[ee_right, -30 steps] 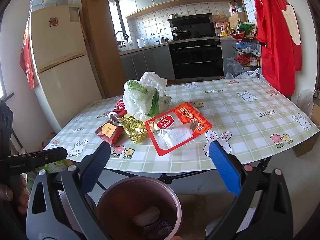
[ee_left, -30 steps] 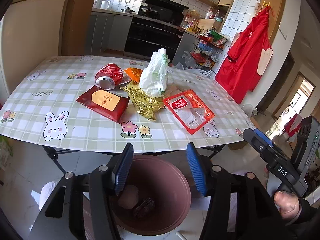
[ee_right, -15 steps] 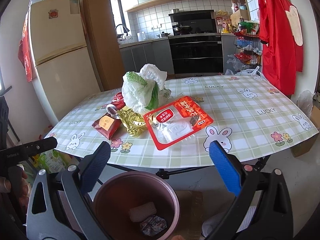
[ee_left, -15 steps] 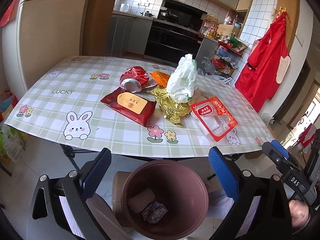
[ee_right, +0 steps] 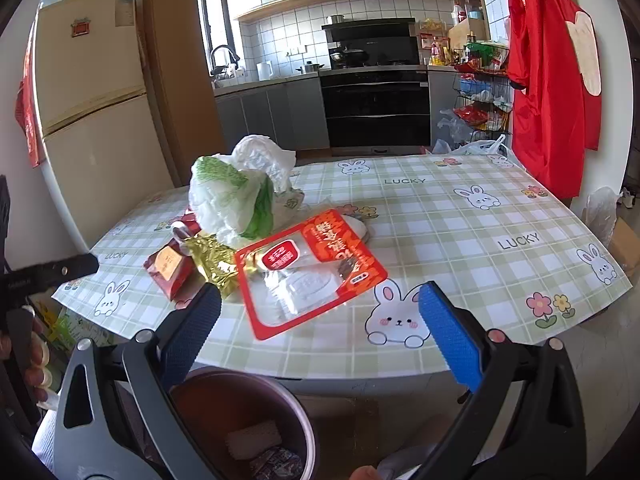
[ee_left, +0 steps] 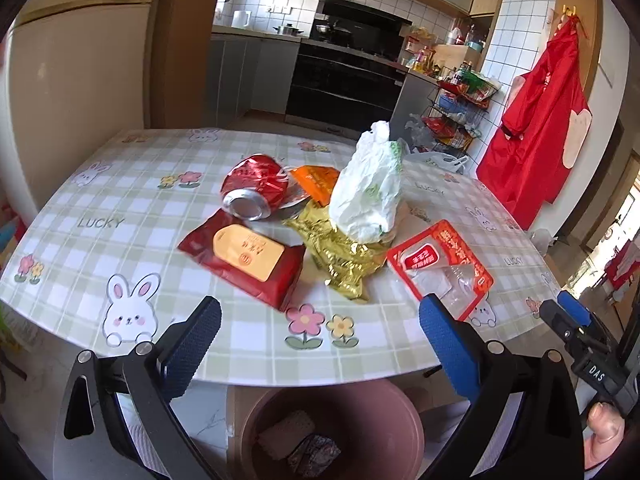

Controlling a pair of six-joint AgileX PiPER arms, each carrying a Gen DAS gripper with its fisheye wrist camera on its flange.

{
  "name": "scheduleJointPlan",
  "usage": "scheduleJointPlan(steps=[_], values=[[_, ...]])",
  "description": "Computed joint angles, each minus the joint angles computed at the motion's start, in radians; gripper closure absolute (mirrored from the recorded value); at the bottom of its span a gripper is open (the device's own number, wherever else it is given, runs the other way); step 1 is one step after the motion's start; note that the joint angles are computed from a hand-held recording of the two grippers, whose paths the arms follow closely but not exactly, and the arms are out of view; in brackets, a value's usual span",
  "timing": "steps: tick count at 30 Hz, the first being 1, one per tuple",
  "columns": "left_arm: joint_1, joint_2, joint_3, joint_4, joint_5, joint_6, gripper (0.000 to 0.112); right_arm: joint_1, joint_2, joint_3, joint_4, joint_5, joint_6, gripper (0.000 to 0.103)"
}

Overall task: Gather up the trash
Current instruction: 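Grasp the white plastic bag with the left gripper, then grasp the red-and-white food packet with the right gripper while the left gripper holds the bag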

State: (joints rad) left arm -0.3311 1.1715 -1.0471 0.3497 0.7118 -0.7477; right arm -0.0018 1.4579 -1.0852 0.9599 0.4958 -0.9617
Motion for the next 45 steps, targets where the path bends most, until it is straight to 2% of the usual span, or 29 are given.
scheduleJointPlan(steps=[3,9,12,15,16,18,19,21,23,25,30,35,38,40,44,45], values=[[0.017,0.149,-0.121,-0.017,-0.062,0.048,0.015,-0.012,0.043,-0.038,-0.016,0.008,0.034,0.006],[0.072,0.446,-0.408,-0.136,-0.107,0.18,0.015,-0.035,0.105,-0.084,-0.021,0.027,0.032,0.006],[0.099,0.564,-0.527,-0.143,-0.104,0.138,0.015,-0.049,0.135,-0.107,-0.017,0.055,0.036,0.006],[0.118,0.653,-0.625,-0.177,-0.06,0.157,0.016,-0.051,0.137,-0.093,0.021,0.039,-0.018,0.006],[0.126,0.667,-0.637,-0.202,-0.054,0.172,0.021,-0.048,0.137,-0.087,0.022,0.029,-0.027,0.006],[0.156,0.679,-0.644,-0.317,-0.041,0.25,0.061,-0.049,0.147,-0.092,0.019,0.03,-0.03,0.006],[0.164,0.676,-0.639,-0.341,-0.038,0.267,0.068,-0.046,0.156,-0.097,0.011,0.032,-0.02,0.006],[0.164,0.64,-0.596,-0.299,-0.065,0.244,0.089,-0.042,0.174,-0.111,0.002,0.044,-0.001,0.006],[0.164,0.611,-0.578,-0.268,-0.07,0.233,0.093,-0.044,0.195,-0.124,0.031,0.067,-0.019,0.006],[0.173,0.547,-0.522,-0.273,-0.111,0.233,0.095,-0.055,0.234,-0.155,0.078,0.118,-0.032,0.006],[0.168,0.373,-0.383,-0.254,-0.186,0.219,0.095,-0.064,0.34,-0.244,0.117,0.142,0.042,0.006],[0.186,0.193,-0.21,-0.29,-0.234,0.265,0.095,-0.086,0.449,-0.348,0.146,0.207,0.101,0.008],[0.212,0.112,-0.119,-0.319,-0.23,0.312,0.095,-0.069,0.493,-0.408,0.061,0.216,0.162,0.019],[0.225,0.066,-0.066,-0.314,-0.22,0.314,0.095,-0.066,0.513,-0.427,0.045,0.232,0.187,0.034],[0.235,-0.001,0.019,-0.276,-0.204,0.272,0.095,-0.054,0.523,-0.423,0.032,0.227,0.218,0.05],[0.242,-0.019,0.041,-0.286,-0.202,0.277,0.095,-0.05,0.521,-0.419,0.026,0.223,0.224,0.057]])
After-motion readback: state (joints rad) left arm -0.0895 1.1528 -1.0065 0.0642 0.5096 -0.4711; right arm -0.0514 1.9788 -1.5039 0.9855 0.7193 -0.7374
